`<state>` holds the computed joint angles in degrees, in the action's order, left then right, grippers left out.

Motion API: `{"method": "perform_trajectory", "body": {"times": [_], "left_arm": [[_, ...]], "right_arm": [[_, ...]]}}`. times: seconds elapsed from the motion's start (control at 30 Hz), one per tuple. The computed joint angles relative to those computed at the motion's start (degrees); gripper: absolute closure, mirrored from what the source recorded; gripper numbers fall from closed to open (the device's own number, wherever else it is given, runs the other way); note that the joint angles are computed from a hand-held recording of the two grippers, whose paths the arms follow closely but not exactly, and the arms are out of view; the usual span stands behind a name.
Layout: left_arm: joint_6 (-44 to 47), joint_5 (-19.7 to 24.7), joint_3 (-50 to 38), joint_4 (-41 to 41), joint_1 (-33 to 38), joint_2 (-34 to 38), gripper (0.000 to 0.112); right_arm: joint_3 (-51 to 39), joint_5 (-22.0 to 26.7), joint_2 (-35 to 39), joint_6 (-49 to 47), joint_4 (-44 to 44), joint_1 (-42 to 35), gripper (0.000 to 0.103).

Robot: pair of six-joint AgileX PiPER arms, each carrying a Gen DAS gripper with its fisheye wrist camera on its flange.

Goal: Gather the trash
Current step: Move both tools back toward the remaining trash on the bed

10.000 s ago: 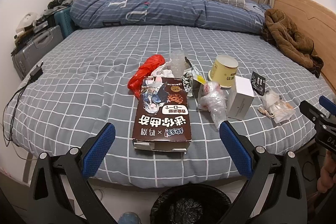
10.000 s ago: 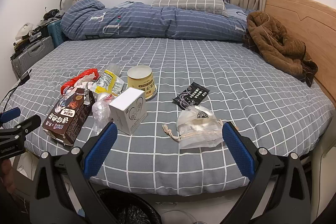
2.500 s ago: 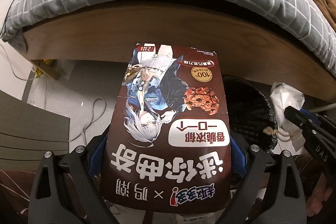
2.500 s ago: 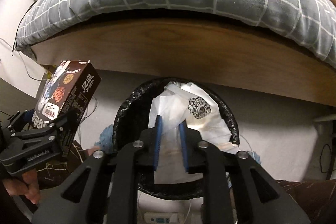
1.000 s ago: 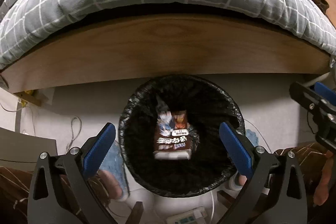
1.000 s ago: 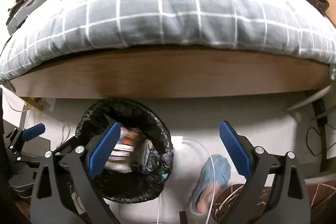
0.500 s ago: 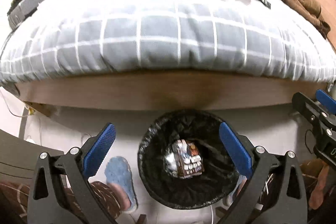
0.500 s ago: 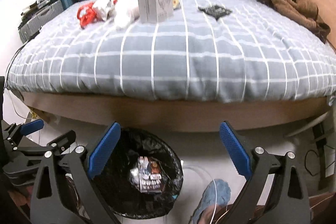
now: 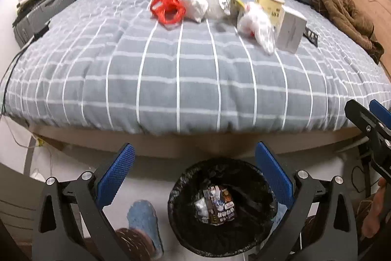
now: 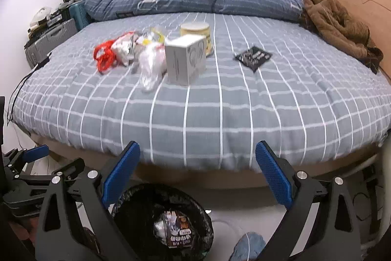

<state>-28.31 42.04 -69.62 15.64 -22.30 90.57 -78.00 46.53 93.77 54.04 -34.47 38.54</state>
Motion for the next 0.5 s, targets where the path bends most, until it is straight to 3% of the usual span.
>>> {"method": "perform_trajectory", "body": {"times": [0.5], "left_arm": [[8.03,4.59,-21.84,-1.86,7.61,12.84,0.015]], "right_arm": [[-16.85,0.83,10.38,-12.11,5.27,-4.85,0.012]]}}
